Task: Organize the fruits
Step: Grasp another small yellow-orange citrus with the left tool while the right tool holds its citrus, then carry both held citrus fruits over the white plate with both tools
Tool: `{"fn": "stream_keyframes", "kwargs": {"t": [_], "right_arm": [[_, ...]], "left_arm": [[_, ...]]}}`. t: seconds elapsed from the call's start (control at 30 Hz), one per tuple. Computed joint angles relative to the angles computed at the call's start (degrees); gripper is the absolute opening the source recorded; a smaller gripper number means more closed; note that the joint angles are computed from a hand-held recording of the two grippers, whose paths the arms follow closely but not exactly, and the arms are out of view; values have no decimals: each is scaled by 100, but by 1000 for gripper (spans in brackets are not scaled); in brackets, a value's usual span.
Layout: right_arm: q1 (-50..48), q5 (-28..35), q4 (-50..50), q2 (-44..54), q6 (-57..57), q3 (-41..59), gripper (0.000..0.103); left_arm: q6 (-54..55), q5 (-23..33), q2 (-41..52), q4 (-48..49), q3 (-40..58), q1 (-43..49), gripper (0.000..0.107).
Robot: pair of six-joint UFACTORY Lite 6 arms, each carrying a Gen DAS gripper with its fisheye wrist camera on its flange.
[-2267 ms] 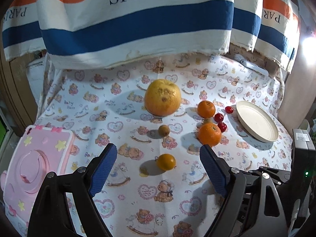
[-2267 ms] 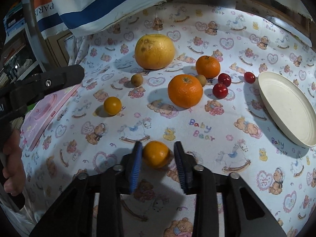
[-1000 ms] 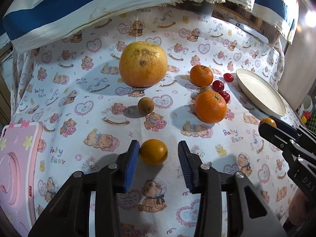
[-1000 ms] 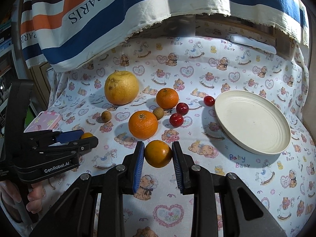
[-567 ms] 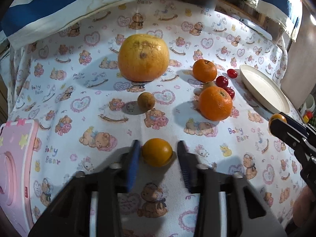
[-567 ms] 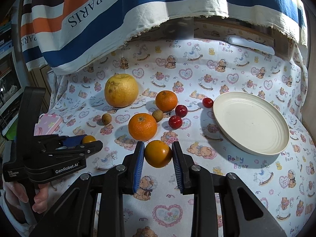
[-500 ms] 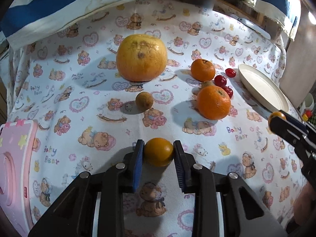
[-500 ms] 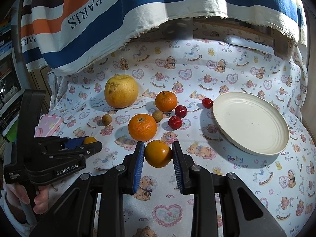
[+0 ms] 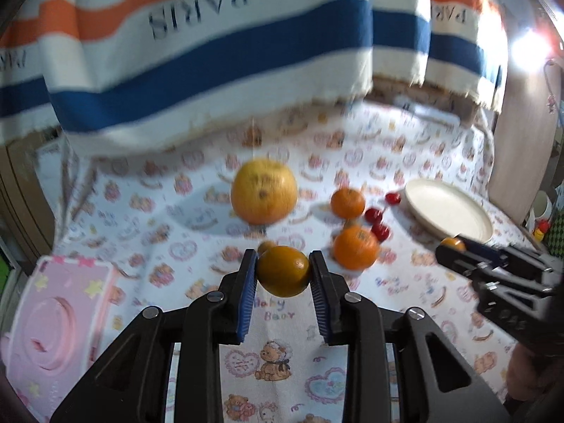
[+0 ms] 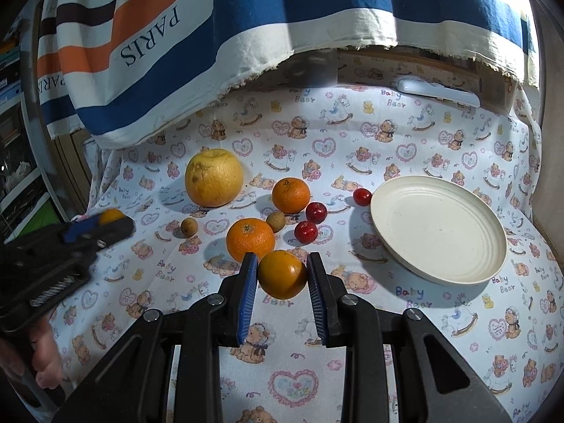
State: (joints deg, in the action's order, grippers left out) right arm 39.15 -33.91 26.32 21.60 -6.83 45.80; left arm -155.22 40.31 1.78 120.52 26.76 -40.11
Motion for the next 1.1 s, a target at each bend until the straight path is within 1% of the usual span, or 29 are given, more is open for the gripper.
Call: {"fn": "stream_keyframes", "kwargs": {"t": [0.07, 0.17, 0.23, 0.3, 0.37, 0.47, 0.5, 0.57, 0.6, 0.67, 0.73, 0.87, 0.97, 1.0, 1.03, 1.1], "right_arm": [[-19, 76, -30, -110, -16, -45, 30], [-120, 97, -362, -497, 260, -330, 30], [-192, 71, -446, -792, 230, -543, 30], [-373, 231, -685, -1104, 188, -689, 30], [-641, 347, -912, -1399, 248, -806, 30], [-1091, 277, -959, -1821, 46, -974, 30], [-1263, 250, -1067, -1918, 70, -998, 30], [-1714, 259, -1499, -2046, 338, -952, 30], [-1963, 283, -1781, -2068, 529, -889, 30], [-2358, 278, -2146, -2047, 754, -747, 30], [-2767, 132, -2499, -1993, 990, -656, 30], [-3386, 73, -2900, -1708, 1366, -340, 30], [-3773, -50, -3338, -1452, 1756, -175, 30], [-3877, -109, -3483, -1367, 1874, -140, 30], [-3966, -152, -3623, -1229, 1991, -65, 30], [-4105, -109, -3919, -939, 2185, 133, 30]], "left_arm": [[697, 135, -359, -751, 47, -367, 28], [1539, 308, -700, -1580, 283, -774, 28], [2055, 543, -750, -2102, 543, -1057, 28], [2442, 818, -638, -2416, 821, -1297, 28], [2677, 979, -447, -2581, 1162, -1478, 28], [2742, 843, -178, -2557, 1655, -1539, 28], [2786, 902, -31, -2542, 1845, -1583, 28], [2858, 1188, 406, -2420, 2331, -1727, 28], [2832, 1225, 576, -2280, 2524, -1756, 28], [2722, 1074, 920, -1965, 2955, -1706, 28], [2667, 855, 1413, -1807, 3573, -1599, 28], [2989, 477, 2406, -1891, 4845, -1439, 28], [3416, 65, 3157, -2260, 5837, -1284, 28], [3705, -77, 3406, -2557, 6186, -1235, 28], [4234, -213, 3774, -3069, 6710, -1184, 28], [5021, -523, 4329, -3795, 7478, -1082, 28]]}}
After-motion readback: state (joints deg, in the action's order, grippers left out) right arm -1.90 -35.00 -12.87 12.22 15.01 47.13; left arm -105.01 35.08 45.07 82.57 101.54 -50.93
